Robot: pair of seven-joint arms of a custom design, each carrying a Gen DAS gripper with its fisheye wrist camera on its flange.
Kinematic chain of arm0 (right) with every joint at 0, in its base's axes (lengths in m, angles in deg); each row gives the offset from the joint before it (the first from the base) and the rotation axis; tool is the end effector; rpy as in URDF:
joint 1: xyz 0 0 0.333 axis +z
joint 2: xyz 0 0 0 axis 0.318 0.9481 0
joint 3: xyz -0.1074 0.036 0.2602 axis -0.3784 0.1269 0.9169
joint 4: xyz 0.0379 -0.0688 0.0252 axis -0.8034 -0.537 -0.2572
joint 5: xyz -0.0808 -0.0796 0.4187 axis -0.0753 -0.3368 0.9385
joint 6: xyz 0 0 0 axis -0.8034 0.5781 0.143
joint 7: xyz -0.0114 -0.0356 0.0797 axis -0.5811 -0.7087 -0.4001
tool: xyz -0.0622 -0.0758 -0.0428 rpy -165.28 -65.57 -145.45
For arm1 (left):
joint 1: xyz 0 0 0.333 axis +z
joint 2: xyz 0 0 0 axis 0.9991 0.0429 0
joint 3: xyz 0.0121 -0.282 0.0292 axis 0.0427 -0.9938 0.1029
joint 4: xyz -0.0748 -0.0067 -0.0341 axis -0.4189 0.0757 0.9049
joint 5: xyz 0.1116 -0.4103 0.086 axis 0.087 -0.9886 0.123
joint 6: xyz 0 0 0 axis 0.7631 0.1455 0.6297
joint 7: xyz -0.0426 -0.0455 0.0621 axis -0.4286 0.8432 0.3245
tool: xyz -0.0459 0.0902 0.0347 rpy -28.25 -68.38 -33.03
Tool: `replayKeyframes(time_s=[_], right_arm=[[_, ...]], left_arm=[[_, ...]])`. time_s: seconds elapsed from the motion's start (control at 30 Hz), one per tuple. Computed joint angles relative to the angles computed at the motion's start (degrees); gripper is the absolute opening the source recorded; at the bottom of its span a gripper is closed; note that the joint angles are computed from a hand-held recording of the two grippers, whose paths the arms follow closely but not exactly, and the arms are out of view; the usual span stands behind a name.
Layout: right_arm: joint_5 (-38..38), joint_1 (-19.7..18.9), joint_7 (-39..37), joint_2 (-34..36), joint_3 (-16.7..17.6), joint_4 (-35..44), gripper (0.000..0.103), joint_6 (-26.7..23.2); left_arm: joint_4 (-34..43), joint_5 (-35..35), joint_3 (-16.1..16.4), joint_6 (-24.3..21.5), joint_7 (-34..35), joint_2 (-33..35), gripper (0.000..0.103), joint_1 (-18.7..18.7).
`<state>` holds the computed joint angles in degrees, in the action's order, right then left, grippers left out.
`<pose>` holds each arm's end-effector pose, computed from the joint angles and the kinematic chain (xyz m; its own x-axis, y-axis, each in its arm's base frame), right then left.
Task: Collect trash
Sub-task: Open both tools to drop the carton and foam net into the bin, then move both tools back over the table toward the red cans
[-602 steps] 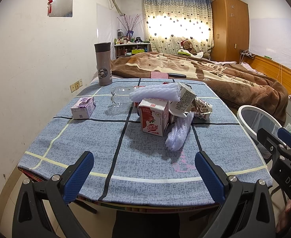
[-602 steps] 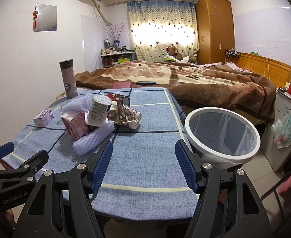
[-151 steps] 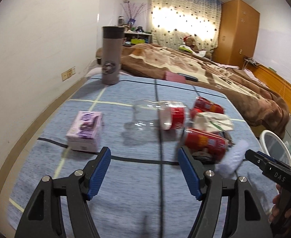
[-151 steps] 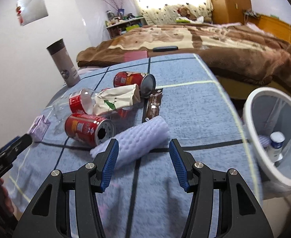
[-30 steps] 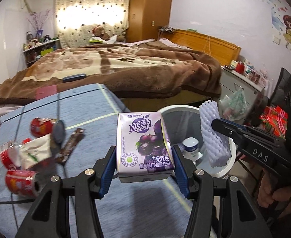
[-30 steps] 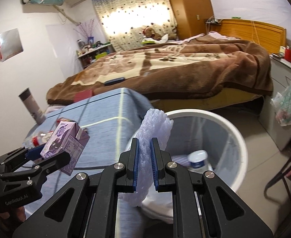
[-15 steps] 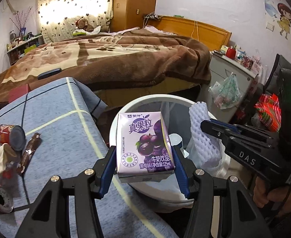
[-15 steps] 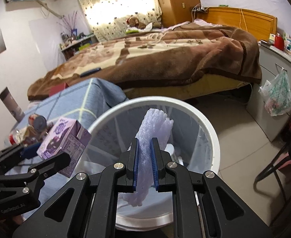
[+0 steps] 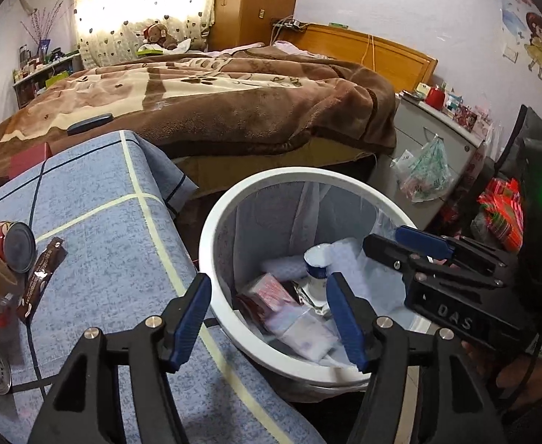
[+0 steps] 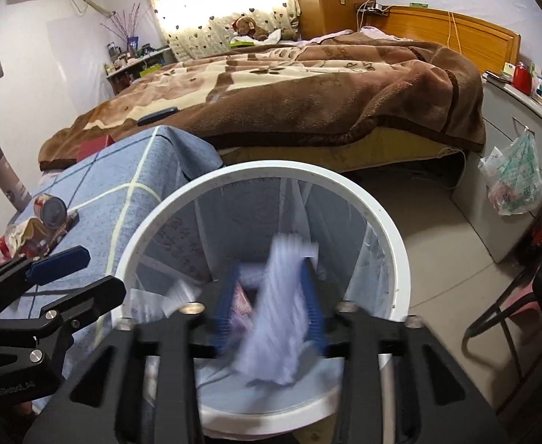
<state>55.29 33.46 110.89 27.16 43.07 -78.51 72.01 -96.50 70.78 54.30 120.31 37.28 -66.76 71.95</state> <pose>0.6236 0.2124 0.4894 -0.0290 -0.9864 -0.1618 -0.7293 0.1316 -0.6715 0.6569 -0.3114 0.4888 -0.4120 -0.9021 0.1283 -0.6993 0.2228 -0.6792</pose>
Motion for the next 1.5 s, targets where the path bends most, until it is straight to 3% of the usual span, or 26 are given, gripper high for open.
replayKeyframes(time_s=[0.6,0.77,0.87,0.97,1.07,1.17,1.33,1.4,1.5], right_arm=[[-2.99,0.95,2.46,-0.97,0.73,-0.45,0.051,3.41],[-1.41,1.72,0.51,-0.54,1.3,-0.02,0.051,4.73],[-0.13,2.23,-1.06,-0.24,1.68,0.24,0.051,5.75],[1.43,2.77,-2.94,0.25,2.08,0.72,0.051,6.45],[3.0,3.26,-4.68,0.87,2.43,1.33,0.051,7.17],[5.38,3.66,-7.46,1.65,3.01,2.05,0.051,7.63],[8.83,4.43,-11.86,3.54,4.06,4.28,0.051,7.25],[10.02,4.82,-13.87,4.6,4.57,5.67,0.051,6.75],[11.04,5.43,-15.75,5.79,4.99,7.31,0.051,6.01]], left_arm=[[-10.43,3.08,1.73,5.21,-6.78,-8.6,0.072,2.0],[-14.7,8.34,2.78,6.86,-12.99,-11.91,0.072,2.95],[-17.55,16.45,3.8,7.33,-21.26,-14.27,0.072,3.69],[-20.15,18.12,3.42,7.94,-24.46,-16.28,0.072,5.6],[-22.18,29.15,3.15,7.21,-34.1,-18.24,0.072,7.52],[-24.49,28.9,2.6,7.2,-35.42,-19.93,0.072,9.54],[-26.95,36.5,1.31,4.17,-43.65,-21.93,0.072,12.97],[-27.3,42.5,0.6,2.39,-48.26,-22.38,0.072,14.26],[-27.8,40.08,1.22,1.55,-46.8,-22.21,0.072,14.69]])
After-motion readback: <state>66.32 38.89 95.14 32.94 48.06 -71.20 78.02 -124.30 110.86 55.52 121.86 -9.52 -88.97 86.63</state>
